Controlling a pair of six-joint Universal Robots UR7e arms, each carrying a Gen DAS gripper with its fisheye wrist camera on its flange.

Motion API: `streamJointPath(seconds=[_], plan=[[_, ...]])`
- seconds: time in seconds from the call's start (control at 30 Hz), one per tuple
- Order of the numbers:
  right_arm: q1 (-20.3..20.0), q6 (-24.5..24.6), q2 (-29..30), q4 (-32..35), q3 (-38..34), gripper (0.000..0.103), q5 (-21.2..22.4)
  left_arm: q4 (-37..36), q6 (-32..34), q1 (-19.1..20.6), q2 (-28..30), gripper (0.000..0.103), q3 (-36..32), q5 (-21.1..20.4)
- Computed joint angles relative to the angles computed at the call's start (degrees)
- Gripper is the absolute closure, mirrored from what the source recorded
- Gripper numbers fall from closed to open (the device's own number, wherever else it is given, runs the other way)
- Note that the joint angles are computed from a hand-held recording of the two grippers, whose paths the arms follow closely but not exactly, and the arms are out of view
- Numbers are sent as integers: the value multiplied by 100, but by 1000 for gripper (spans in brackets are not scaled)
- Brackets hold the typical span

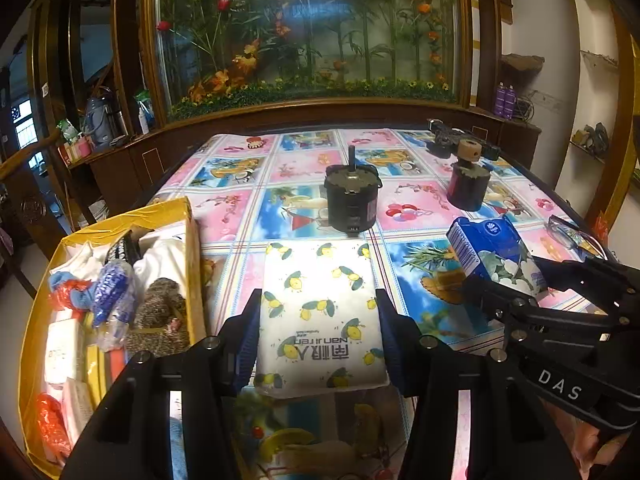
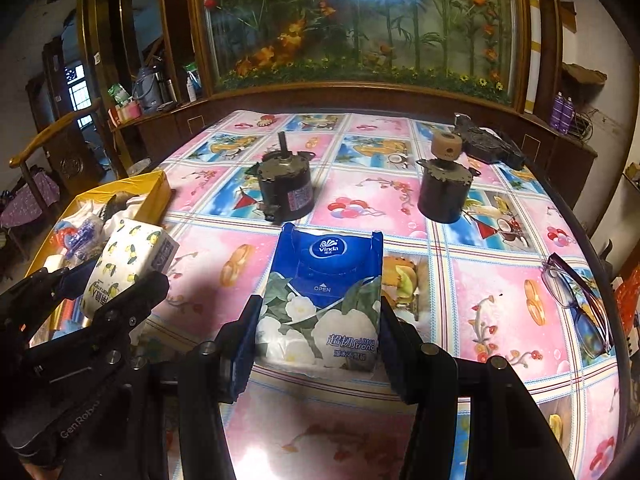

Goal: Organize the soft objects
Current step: 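Lift the lemon-print pack with the left gripper while the right lifts the Vinda pack, then carry both tissue packs over the box and lower them in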

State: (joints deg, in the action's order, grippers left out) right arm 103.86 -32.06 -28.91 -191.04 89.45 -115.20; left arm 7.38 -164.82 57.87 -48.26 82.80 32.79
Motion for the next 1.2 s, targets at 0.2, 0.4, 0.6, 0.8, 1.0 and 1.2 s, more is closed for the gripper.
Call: streamJointPath(seconds=[0.2,0.4,0.6,0.8,1.0,1.2], plan=[[193,-105,51,33,2,45,28,-198,-85,-30,-405,51,368,-28],[385,-210,190,152,-110,45,71,-387,-149,8,-839,51,694,-112],[599,-306,416,440,-352,44,153,-535,-272,133,-1305,51,1002,-232],[816,-463,656,701,-590,44,294,-453,-576,401,-1730,51,1201,-387],[1004,-521,941,1145,-898,44,522,-161,-977,715,-2031,51,1280,-538],[1117,-589,1264,1567,-1208,44,670,215,-1381,948,-2065,51,1265,-494]])
